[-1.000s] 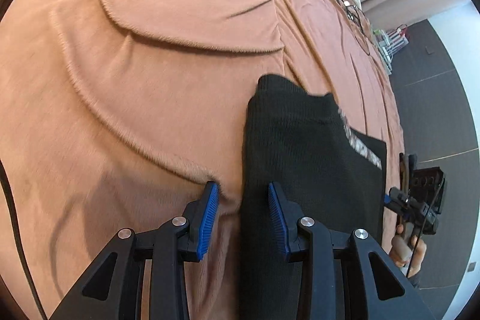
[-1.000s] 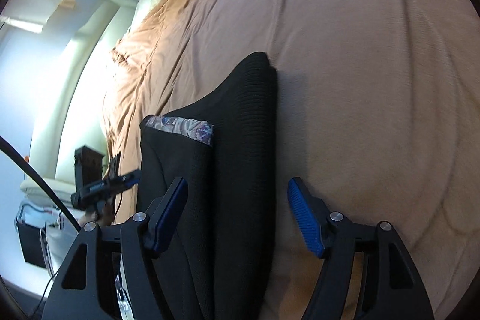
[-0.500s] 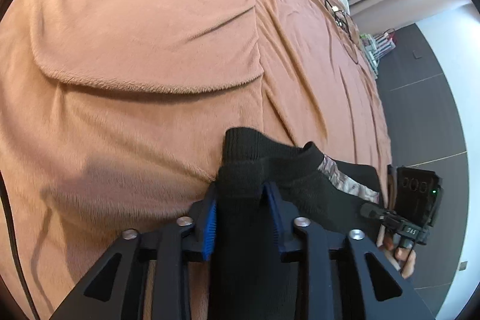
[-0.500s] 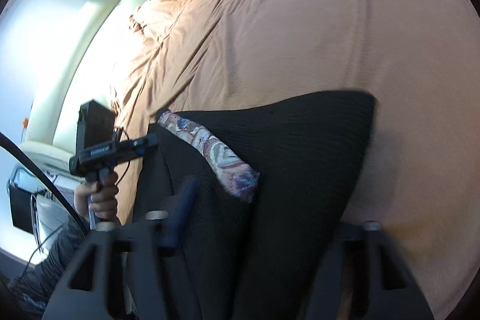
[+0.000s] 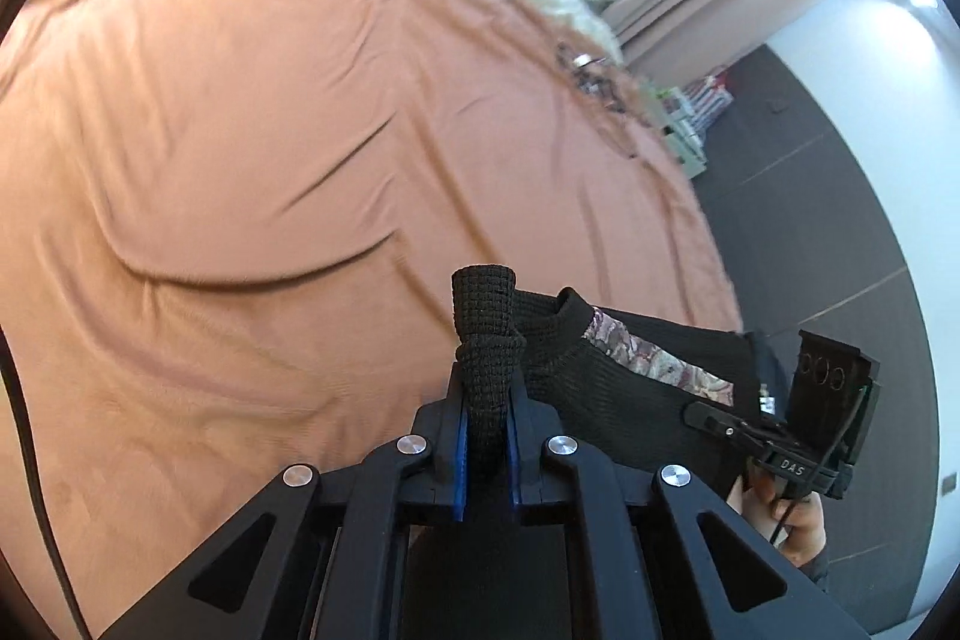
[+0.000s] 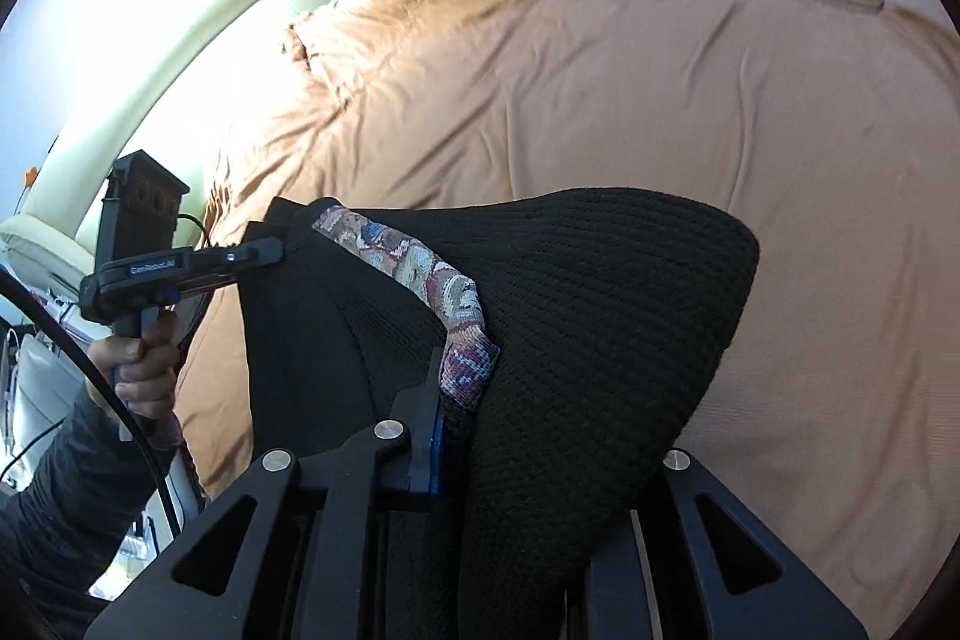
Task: Fold small clothes
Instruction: 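Lift the folded shirt with both tools and carry it toward the clothes stack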
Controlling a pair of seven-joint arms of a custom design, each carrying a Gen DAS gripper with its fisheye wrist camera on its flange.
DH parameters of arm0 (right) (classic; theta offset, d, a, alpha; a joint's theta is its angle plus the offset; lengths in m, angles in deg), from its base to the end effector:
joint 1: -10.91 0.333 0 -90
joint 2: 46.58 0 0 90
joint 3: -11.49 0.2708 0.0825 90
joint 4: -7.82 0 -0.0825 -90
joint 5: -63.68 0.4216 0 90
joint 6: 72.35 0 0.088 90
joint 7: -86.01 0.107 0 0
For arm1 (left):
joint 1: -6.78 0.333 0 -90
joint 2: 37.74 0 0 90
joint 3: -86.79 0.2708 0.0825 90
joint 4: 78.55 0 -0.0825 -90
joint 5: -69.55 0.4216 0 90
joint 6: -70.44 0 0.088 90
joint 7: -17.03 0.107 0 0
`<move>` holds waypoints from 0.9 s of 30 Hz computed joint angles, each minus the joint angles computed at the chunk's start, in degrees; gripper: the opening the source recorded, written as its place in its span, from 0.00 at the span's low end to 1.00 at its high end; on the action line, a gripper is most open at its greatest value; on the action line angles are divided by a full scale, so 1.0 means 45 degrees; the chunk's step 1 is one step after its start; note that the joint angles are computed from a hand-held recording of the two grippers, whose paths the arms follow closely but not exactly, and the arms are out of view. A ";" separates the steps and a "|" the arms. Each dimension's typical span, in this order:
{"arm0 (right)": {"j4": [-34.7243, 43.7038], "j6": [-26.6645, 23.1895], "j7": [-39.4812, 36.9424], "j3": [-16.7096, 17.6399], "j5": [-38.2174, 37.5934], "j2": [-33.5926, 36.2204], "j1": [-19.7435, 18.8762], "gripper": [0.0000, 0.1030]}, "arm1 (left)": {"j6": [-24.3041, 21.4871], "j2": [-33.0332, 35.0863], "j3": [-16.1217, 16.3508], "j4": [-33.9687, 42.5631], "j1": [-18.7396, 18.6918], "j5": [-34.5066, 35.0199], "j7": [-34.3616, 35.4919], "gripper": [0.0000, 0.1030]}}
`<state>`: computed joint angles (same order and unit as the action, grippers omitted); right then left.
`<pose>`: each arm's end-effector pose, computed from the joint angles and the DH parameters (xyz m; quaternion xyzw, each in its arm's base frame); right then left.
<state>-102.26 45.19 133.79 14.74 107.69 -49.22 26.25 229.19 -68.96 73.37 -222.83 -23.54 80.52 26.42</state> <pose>0.5631 0.2295 0.4841 -0.8581 0.3715 0.1204 0.3335 0.3463 -0.3481 0.4975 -0.7844 0.4781 -0.3950 0.0115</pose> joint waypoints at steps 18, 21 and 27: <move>-0.3909 -0.0082 -0.1176 -0.1966 -0.0643 -0.8457 -0.1465 0.10 | -0.1875 0.3782 -0.2062 0.7882 0.0814 0.3038 0.0835 0.09; -0.3921 -0.0261 -0.1228 -0.2294 -0.0922 -0.9112 -0.1919 0.10 | -0.2133 0.5492 -0.2354 1.0015 0.0628 0.3753 0.1234 0.09; -0.3742 -0.0716 -0.1260 -0.2961 -0.1658 -1.0117 -0.3083 0.10 | -0.2741 0.9318 -0.2293 1.4756 -0.0740 0.4683 0.2266 0.09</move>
